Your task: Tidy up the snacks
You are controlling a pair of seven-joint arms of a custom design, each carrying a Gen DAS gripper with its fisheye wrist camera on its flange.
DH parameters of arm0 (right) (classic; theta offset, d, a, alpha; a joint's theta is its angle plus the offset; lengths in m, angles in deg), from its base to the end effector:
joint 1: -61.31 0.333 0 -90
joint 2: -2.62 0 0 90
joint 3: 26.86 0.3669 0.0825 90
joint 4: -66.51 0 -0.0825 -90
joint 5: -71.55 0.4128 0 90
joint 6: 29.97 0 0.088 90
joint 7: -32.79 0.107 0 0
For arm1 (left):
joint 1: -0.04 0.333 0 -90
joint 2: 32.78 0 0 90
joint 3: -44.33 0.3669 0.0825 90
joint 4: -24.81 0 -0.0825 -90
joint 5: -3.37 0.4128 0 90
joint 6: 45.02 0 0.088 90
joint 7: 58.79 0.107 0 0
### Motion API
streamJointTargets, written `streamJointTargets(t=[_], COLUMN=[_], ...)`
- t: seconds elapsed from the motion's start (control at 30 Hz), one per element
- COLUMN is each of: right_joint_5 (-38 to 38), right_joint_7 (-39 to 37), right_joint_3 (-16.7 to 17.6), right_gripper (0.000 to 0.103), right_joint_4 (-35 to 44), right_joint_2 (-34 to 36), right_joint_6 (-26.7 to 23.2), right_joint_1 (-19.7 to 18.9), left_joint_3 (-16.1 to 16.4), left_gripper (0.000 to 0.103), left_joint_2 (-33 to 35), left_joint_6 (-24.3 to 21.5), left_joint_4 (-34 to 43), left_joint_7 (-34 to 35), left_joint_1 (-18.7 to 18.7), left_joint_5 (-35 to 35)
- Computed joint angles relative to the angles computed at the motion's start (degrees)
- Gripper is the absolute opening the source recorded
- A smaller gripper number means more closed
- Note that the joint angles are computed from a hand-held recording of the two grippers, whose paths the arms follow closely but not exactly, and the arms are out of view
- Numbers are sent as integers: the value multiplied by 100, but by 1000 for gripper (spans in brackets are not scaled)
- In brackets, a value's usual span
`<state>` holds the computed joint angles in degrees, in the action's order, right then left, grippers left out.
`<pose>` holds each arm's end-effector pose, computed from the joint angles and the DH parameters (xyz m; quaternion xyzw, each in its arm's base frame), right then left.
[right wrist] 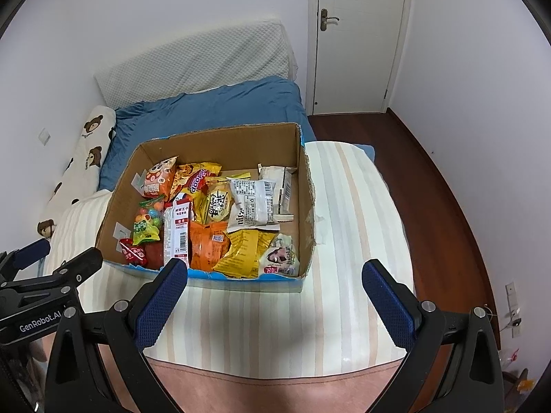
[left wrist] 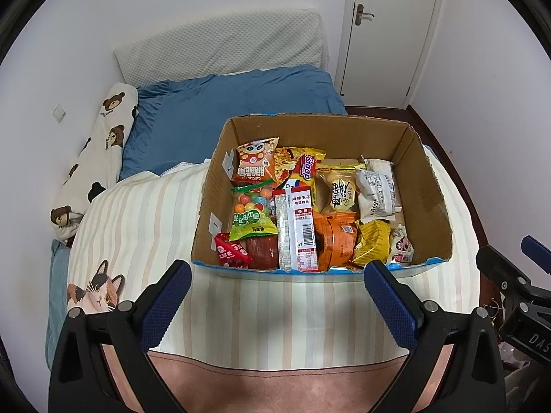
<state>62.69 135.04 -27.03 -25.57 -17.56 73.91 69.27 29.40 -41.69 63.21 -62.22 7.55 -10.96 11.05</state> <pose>0.4463 0.0477 0.8693 -0.6487 0.7056 -0.2203 0.1811 0.4856 -0.2451 0.8234 -0.6616 0.6993 -0.2108 0.1697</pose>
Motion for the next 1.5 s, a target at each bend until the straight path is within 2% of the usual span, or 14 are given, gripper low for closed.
streamJointTargets(t=[1.5], right_joint_5=[108], right_joint_7=[-59], right_joint_3=[15], right_gripper=[103], right_joint_4=[170], right_joint_2=[-103], right_joint_6=[-28], right_joint_1=[51], left_joint_3=[-88], left_gripper=[103], left_joint_2=[-269], left_joint_6=[108], left_joint_4=[-132], left_joint_7=[-150], left_joint_1=[50], left_joint_5=[31])
